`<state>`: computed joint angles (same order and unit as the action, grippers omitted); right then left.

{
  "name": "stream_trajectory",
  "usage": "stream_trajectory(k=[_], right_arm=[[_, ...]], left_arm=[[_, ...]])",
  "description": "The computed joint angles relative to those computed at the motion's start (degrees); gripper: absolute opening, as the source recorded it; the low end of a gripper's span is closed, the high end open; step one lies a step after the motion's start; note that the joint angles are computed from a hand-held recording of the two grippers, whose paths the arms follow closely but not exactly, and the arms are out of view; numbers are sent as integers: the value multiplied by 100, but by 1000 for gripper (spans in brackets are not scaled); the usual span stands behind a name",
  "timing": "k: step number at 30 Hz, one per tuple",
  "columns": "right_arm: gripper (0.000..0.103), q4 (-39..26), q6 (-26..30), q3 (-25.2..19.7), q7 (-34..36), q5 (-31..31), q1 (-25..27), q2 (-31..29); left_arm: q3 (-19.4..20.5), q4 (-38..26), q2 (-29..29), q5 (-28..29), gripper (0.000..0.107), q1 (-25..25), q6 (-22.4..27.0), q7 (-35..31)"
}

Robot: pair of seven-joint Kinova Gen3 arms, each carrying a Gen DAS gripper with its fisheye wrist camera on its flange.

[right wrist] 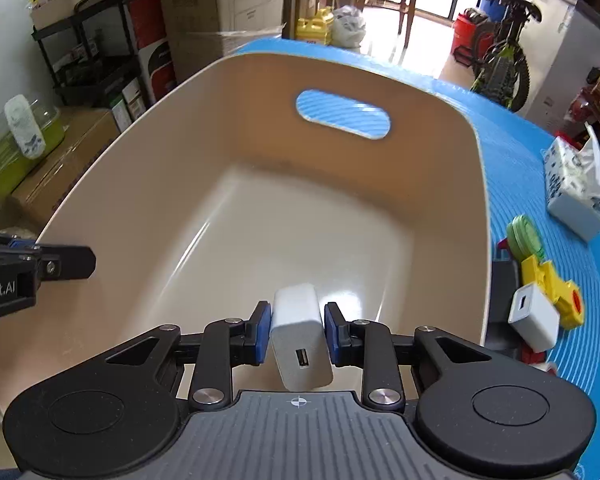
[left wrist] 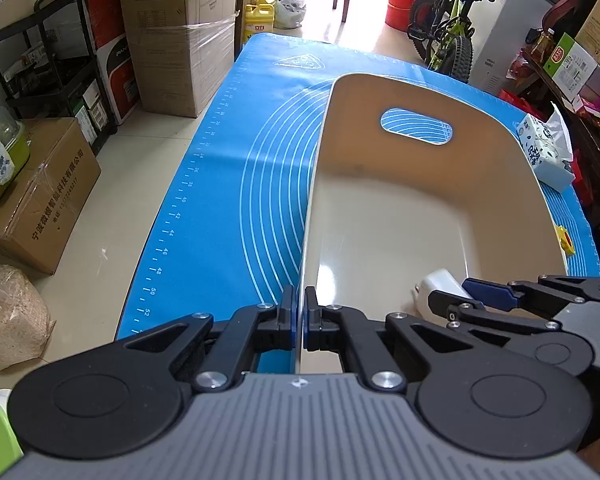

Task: Organize rigid objects
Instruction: 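Carry the charger into the beige bin and open the right gripper, then grasp the roll of tape by its rim with the right gripper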

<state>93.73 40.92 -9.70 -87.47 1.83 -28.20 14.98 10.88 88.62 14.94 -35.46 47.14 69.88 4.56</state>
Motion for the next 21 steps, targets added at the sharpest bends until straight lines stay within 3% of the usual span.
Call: stream_trajectory(k=[6,17,21], right_arm=[[58,279,-393,-148,581,-617,373,-284],[65,636,-754,-25,1603,-1853,1032,-1042],[67,801,-813,178,1644,-1951,1214,-1228]], left_arm=[[-2,-8,1,9,4,-7,10,4],[-6,-28,9,13,4,-5,22,-7],[-7,-25,8,15,4,-6,25,-9]])
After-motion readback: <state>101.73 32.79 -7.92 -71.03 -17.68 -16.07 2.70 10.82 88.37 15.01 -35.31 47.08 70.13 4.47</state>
